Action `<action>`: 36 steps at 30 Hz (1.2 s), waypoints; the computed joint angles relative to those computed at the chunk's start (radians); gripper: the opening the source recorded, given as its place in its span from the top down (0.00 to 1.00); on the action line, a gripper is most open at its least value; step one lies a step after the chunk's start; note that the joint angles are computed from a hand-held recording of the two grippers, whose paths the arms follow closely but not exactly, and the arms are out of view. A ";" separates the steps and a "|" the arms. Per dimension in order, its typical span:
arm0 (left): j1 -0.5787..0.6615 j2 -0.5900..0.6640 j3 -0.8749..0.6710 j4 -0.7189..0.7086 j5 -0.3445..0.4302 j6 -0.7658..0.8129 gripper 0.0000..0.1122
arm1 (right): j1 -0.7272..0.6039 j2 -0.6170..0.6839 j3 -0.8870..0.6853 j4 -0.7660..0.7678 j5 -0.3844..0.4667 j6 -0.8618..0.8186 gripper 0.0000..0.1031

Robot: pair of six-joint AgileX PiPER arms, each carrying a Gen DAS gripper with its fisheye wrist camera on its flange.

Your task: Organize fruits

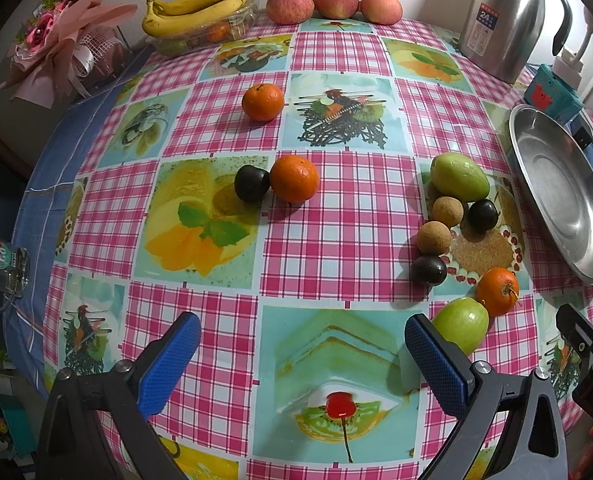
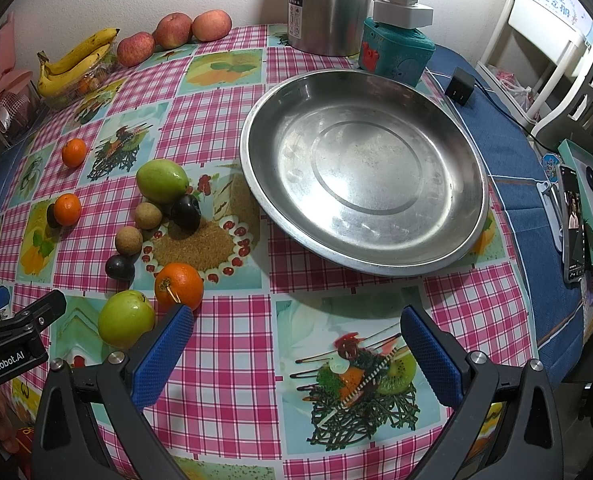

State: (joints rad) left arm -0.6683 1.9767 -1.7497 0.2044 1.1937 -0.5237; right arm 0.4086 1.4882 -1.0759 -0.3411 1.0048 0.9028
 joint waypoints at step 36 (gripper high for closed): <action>0.042 0.032 -0.013 -0.032 -0.026 -0.141 0.08 | 0.015 0.120 -0.034 0.084 -0.179 -0.065 0.15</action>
